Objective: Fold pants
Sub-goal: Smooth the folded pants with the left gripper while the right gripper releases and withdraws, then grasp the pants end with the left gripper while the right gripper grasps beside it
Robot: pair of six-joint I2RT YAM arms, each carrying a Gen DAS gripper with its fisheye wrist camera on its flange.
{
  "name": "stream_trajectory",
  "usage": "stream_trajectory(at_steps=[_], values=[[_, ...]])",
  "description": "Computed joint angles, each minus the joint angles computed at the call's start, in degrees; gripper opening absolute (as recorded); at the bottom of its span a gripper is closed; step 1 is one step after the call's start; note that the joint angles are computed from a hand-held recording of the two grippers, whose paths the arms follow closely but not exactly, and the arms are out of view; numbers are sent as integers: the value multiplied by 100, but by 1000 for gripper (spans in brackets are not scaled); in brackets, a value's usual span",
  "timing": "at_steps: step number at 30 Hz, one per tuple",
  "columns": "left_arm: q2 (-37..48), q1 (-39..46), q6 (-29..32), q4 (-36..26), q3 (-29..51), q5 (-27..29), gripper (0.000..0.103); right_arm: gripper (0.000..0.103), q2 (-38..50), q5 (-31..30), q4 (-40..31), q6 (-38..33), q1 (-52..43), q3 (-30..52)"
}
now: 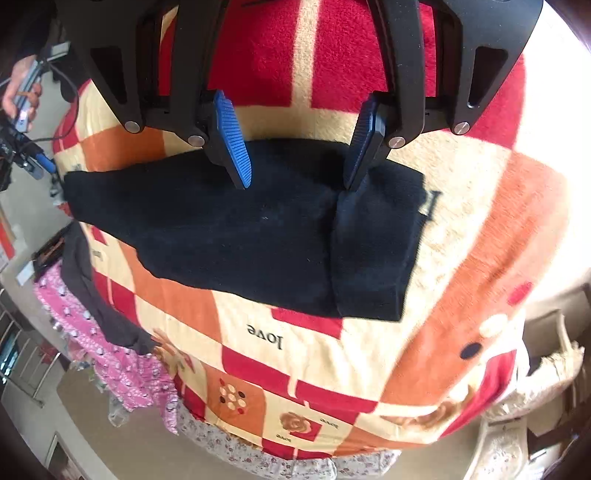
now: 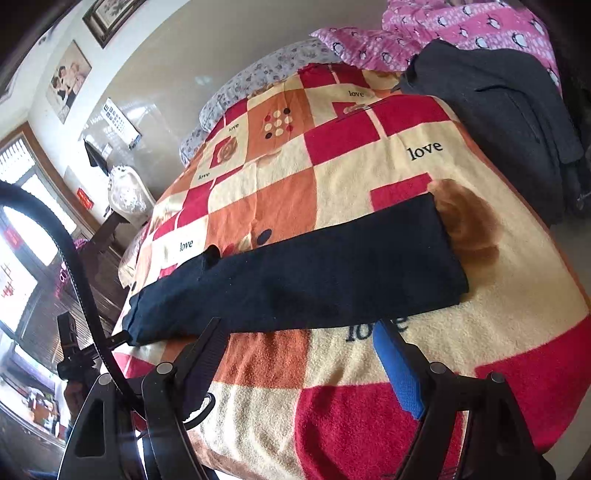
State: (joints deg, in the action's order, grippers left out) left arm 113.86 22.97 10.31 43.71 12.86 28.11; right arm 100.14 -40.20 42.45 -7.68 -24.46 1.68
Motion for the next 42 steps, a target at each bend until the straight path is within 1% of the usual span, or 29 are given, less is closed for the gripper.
stream_trajectory(at_steps=[1,2,3,4,6,8,11,13,15,18,21,25,29,32,33,35,37,38,40,42], values=[[-147,-4,4,90,-104,-122,52,79,74,-14,4,61,151,63],[-269,128,147,85,-178,-9,52,79,87,0,-13,189,411,128],[-402,334,320,-76,-194,183,52,79,51,49,-5,264,598,136],[-456,498,417,-233,-144,276,52,79,20,252,131,477,1026,164],[-535,701,533,-530,-67,295,52,79,61,587,423,873,1787,277],[-474,768,522,-626,-1,266,52,79,285,849,573,1275,2577,598],[-240,858,402,-193,-115,98,52,79,663,1424,680,1779,3736,1156],[-91,892,363,164,-230,24,52,79,904,1650,569,1965,4314,1572],[74,939,400,295,-219,58,52,79,1104,1935,354,2056,4857,1982],[338,836,273,414,-48,-119,52,79,1459,2084,23,2081,5435,2599],[500,665,89,195,252,-318,52,79,1751,2418,-248,2036,5964,3097],[631,642,144,99,452,-310,52,79,1931,2438,-375,1941,6312,3422],[656,759,173,-195,634,-43,52,79,2173,2775,-1015,1565,6665,4151],[661,841,175,-261,663,114,52,79,2489,2687,-1647,1380,6716,5093],[674,878,189,-323,688,195,52,79,2625,2611,-1896,1299,6713,5460],[653,931,244,-448,705,303,52,79,3119,2534,-2656,1028,6801,6572],[587,867,287,-424,626,197,52,78,3679,2573,-3460,702,6905,7702],[565,847,335,-422,596,159,52,77,3990,2663,-3871,521,6968,8300],[580,833,362,-359,552,133,52,60,4467,2808,-4436,213,7058,9175],[695,795,310,-91,495,120,52,57,4929,2938,-4977,-101,7136,9983]])
